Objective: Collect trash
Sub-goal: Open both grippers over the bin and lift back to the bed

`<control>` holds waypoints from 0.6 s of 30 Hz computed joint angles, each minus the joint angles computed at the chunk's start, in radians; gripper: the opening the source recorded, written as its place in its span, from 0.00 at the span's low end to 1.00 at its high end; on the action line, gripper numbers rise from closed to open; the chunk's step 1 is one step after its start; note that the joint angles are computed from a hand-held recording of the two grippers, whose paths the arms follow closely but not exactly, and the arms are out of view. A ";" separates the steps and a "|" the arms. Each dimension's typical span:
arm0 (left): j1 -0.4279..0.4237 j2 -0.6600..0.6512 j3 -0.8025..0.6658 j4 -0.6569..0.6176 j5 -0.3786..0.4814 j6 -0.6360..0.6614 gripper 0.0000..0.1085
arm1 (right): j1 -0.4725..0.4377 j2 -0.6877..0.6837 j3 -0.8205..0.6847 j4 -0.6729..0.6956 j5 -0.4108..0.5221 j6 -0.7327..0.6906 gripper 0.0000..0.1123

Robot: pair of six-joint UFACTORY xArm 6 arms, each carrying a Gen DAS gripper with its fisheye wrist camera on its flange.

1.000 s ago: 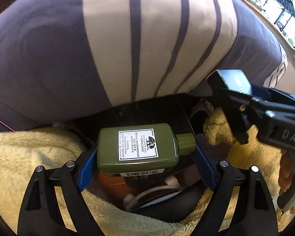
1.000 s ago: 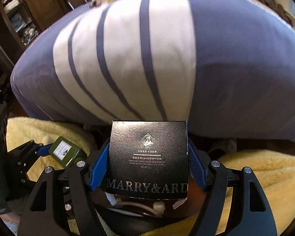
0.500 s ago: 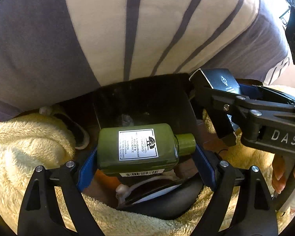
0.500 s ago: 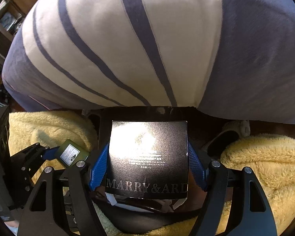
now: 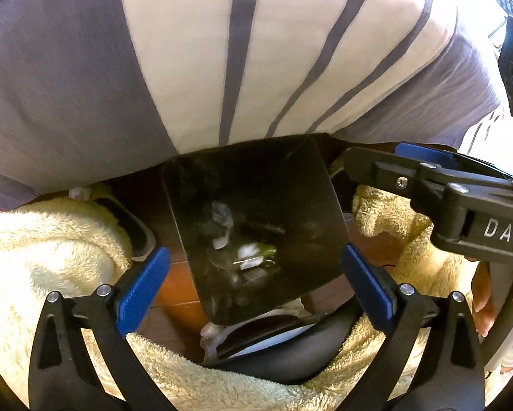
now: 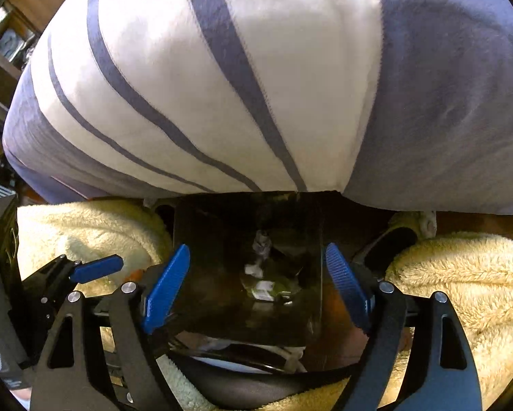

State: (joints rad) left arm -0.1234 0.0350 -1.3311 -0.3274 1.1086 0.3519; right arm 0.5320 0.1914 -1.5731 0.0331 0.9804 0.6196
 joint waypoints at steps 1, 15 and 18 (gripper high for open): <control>0.000 -0.003 0.000 0.001 -0.004 -0.001 0.87 | 0.001 -0.005 0.002 -0.011 0.000 0.007 0.74; -0.001 -0.080 0.003 -0.011 -0.055 0.007 0.87 | 0.016 -0.092 0.013 -0.226 0.024 0.117 0.78; 0.002 -0.091 -0.013 -0.013 -0.064 0.017 0.87 | 0.018 -0.113 0.001 -0.304 0.043 0.152 0.78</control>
State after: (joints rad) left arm -0.1214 -0.0556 -1.3443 -0.3404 1.0444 0.3694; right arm 0.5497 0.0787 -1.5724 -0.2713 1.0237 0.7713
